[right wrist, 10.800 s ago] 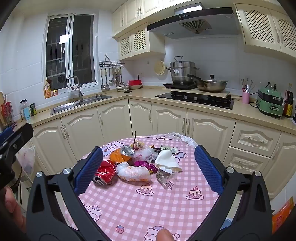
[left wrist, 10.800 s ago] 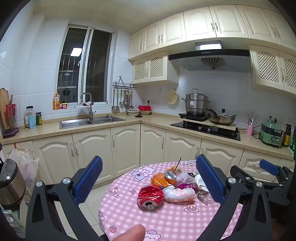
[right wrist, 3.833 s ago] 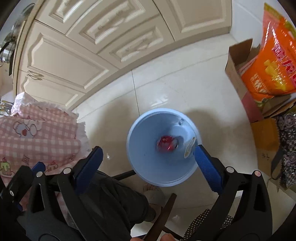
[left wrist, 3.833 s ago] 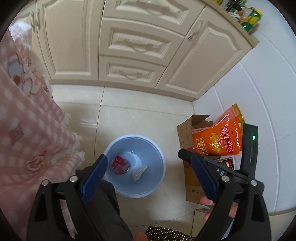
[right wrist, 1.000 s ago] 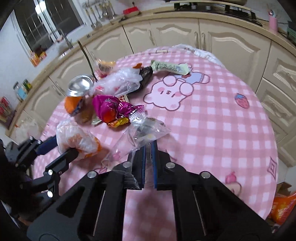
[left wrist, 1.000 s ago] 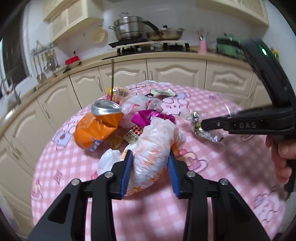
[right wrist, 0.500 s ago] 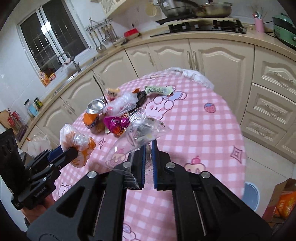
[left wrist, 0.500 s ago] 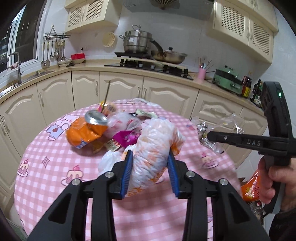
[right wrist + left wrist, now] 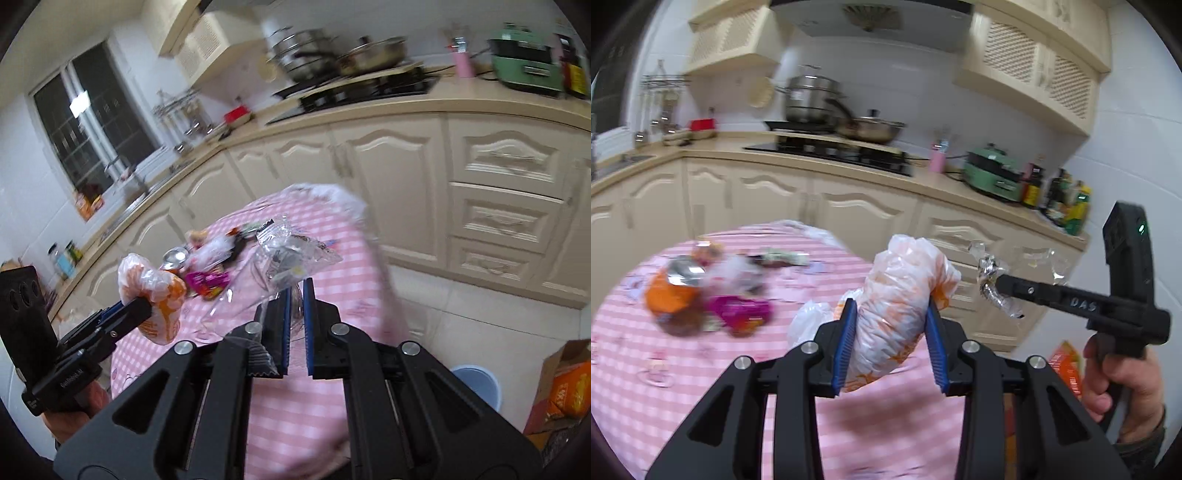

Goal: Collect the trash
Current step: 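Carry the bag and clear wrapper to the blue bin and release both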

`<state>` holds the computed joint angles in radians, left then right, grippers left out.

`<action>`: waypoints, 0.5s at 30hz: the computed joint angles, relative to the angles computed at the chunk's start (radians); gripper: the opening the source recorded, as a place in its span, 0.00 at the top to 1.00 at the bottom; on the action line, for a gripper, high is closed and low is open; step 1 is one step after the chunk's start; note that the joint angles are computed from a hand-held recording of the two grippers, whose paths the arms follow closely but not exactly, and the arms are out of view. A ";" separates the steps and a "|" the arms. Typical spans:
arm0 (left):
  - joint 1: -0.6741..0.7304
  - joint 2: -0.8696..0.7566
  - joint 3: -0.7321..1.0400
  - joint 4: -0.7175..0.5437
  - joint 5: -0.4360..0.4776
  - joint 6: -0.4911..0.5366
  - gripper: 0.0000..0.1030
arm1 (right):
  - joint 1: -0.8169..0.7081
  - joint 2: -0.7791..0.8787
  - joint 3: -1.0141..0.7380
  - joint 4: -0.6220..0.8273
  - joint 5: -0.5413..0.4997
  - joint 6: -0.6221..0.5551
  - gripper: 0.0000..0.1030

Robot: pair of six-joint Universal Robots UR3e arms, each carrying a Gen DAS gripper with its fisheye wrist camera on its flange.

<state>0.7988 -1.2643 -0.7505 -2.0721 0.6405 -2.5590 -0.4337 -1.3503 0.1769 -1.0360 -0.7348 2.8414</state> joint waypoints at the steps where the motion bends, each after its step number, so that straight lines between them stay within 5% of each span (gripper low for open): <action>1: -0.105 -0.009 -0.053 0.128 0.038 -0.099 0.66 | -0.075 -0.055 0.080 0.017 0.019 -0.048 0.94; 7: -0.665 -0.173 -0.197 0.596 0.297 -0.476 0.66 | -0.414 -0.204 0.383 0.154 0.024 -0.297 0.94; 15: -1.090 -0.494 -0.220 0.791 0.516 -0.674 0.66 | -0.534 -0.280 0.941 -0.118 -0.137 -0.303 0.94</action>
